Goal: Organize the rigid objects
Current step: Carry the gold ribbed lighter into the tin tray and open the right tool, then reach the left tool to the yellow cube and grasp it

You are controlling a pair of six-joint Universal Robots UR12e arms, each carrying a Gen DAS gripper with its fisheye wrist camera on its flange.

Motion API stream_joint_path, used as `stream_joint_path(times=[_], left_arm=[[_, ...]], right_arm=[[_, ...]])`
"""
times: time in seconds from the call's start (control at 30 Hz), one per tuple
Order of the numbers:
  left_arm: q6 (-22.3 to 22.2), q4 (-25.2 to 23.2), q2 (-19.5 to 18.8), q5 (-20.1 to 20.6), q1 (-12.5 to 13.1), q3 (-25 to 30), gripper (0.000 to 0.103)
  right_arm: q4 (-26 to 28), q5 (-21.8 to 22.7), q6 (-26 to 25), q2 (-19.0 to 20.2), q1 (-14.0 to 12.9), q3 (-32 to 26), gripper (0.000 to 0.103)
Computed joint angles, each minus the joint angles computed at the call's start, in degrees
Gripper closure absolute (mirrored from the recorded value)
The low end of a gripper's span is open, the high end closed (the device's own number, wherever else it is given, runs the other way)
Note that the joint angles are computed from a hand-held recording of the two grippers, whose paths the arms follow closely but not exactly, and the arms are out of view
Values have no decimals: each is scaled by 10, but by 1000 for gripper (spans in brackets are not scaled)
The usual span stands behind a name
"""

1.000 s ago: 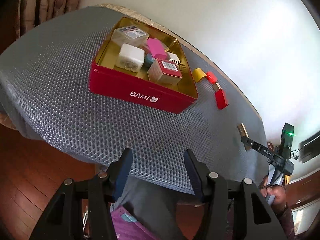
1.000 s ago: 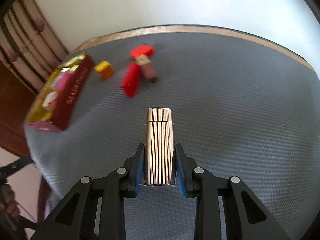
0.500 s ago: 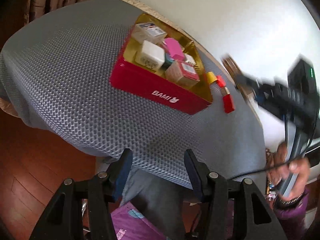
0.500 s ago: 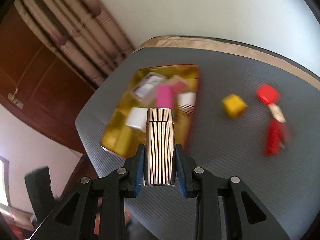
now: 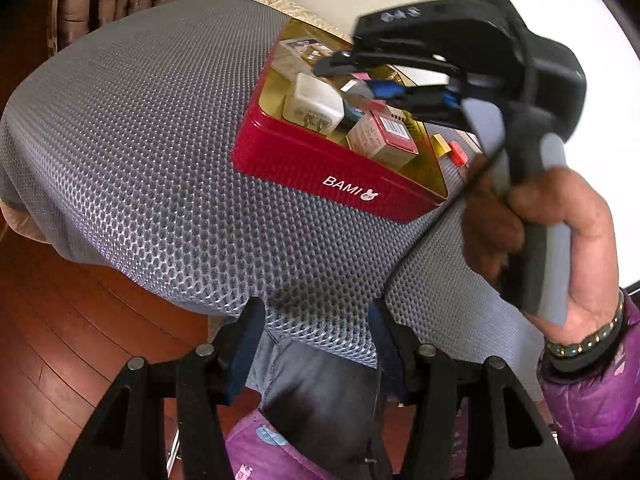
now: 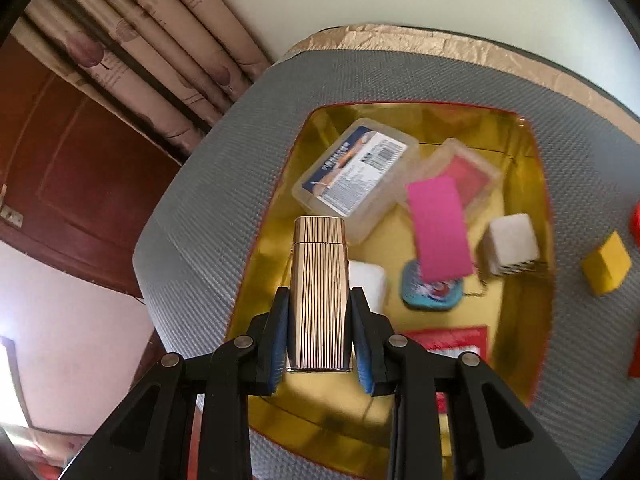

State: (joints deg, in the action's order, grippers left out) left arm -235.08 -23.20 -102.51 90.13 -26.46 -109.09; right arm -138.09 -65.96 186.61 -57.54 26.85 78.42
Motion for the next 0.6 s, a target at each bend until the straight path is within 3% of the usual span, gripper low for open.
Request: stream_joint_path(times=[0.23, 0.43, 0.5, 0.6], left_arm=[[-5, 5, -4, -13, 5, 0, 48], [11, -8, 0, -14, 3, 2, 48], [16, -6, -2, -15, 1, 4, 48], [30, 9, -7, -24, -4, 6, 48]], right_arm=[[6, 25, 25, 12, 3, -16, 72], [-102, 81, 46, -29, -26, 60, 64], [-157, 64, 35, -61, -40, 114, 40], [-235, -21, -4, -113, -63, 206, 33]])
